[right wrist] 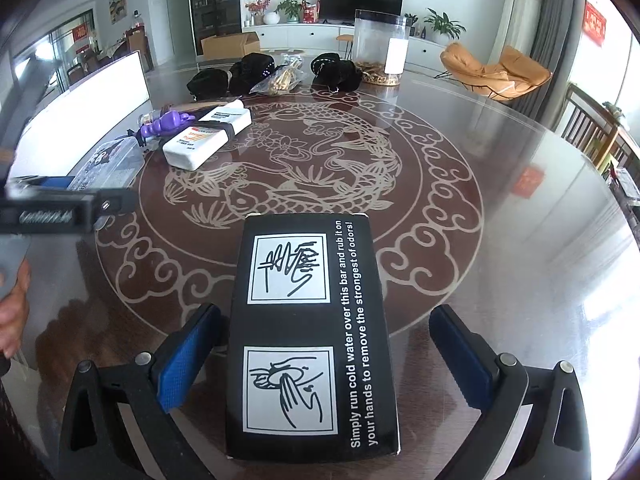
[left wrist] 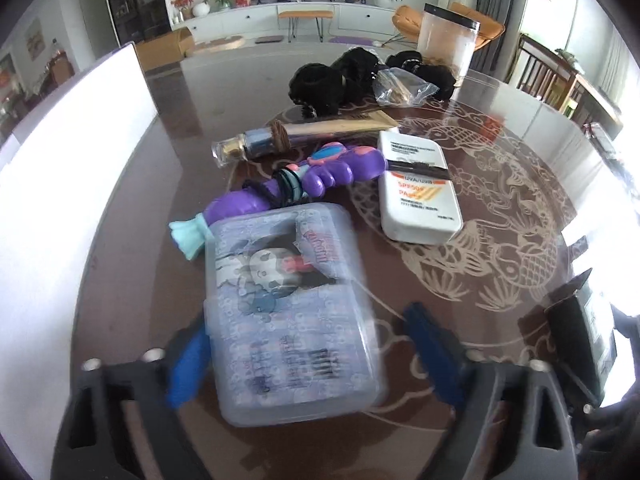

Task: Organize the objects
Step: 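Grasp the clear Kuromi plastic box with the left tool while the right tool holds the soap box, then carry both boxes into the white bin and open both tools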

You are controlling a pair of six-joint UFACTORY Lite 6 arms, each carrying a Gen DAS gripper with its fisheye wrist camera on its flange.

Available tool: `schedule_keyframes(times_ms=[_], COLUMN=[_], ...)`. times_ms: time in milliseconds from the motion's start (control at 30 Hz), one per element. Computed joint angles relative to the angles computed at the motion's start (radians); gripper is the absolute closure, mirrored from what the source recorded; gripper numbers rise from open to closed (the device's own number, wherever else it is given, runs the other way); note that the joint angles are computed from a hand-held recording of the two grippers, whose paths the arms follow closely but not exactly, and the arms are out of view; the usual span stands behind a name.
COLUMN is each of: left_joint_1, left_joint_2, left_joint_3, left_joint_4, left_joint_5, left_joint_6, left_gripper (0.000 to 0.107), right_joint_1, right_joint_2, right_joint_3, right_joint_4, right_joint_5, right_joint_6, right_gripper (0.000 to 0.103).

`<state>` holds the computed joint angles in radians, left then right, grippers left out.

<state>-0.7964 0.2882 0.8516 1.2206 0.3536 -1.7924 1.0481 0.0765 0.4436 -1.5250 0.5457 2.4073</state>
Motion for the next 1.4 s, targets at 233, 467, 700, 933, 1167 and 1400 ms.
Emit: schedule_keyframes(times_ms=[233, 467, 700, 933, 1167, 1400], left_joint_1=[-0.152, -0.283, -0.252, -0.258, -0.256, -0.252], left_joint_2=[-0.123, -0.195, -0.184, -0.185, -0.185, -0.193], left_joint_3=[-0.169, -0.282, -0.297, -0.306, -0.306, -0.313], left_joint_4=[0.193, 0.231, 0.299, 0.323, 0.326, 0.323], left_joint_5=[0.050, 0.101, 0.084, 0.089, 0.088, 0.082], left_joint_6=[-0.261, -0.406, -0.468, -0.499, -0.500, -0.491], left_gripper=[0.047, 0.019, 0.004, 0.004, 0.004, 0.004], right_joint_1=[0.003, 0.003, 0.003, 0.004, -0.008, -0.024], right_joint_2=[0.003, 0.001, 0.000, -0.002, -0.009, -0.031], right_joint_3=[0.003, 0.001, 0.000, -0.001, -0.012, -0.036], right_joint_4=[-0.001, 0.000, 0.001, 0.001, -0.026, -0.085], right_joint_5=[-0.001, -0.001, 0.000, 0.000, -0.018, -0.041], right_joint_6=[0.004, 0.003, 0.002, 0.003, 0.032, 0.092], right_gripper=[0.000, 0.000, 0.000, 0.000, 0.000, 0.000])
